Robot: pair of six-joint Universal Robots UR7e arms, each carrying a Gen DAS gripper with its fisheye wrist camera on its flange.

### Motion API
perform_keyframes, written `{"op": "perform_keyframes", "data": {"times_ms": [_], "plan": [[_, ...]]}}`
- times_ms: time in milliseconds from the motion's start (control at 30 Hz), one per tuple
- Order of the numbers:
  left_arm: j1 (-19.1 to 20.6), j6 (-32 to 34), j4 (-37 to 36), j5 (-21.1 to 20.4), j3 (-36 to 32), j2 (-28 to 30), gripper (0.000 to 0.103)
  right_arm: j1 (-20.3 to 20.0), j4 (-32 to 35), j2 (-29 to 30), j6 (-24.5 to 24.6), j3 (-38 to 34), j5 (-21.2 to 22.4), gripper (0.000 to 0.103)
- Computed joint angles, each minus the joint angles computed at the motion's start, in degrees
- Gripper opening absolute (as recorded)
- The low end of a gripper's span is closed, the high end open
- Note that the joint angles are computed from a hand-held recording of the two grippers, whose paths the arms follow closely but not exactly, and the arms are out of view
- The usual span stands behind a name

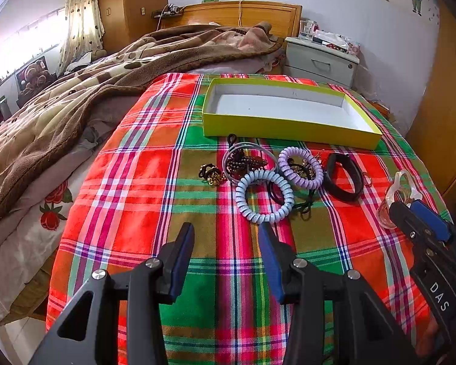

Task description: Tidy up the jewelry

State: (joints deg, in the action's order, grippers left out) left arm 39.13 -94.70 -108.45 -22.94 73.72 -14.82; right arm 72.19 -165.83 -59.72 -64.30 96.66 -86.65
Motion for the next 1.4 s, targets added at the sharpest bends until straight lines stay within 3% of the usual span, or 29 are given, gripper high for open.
{"op": "perform_keyframes", "data": {"times_ms": [1400], "plan": [[0.3,-0.2,1.2,-0.3,-0.5,-0.2,0.045,0.2,0.2,0.7,0.2,-0.9,-0.6,0.040]]}}
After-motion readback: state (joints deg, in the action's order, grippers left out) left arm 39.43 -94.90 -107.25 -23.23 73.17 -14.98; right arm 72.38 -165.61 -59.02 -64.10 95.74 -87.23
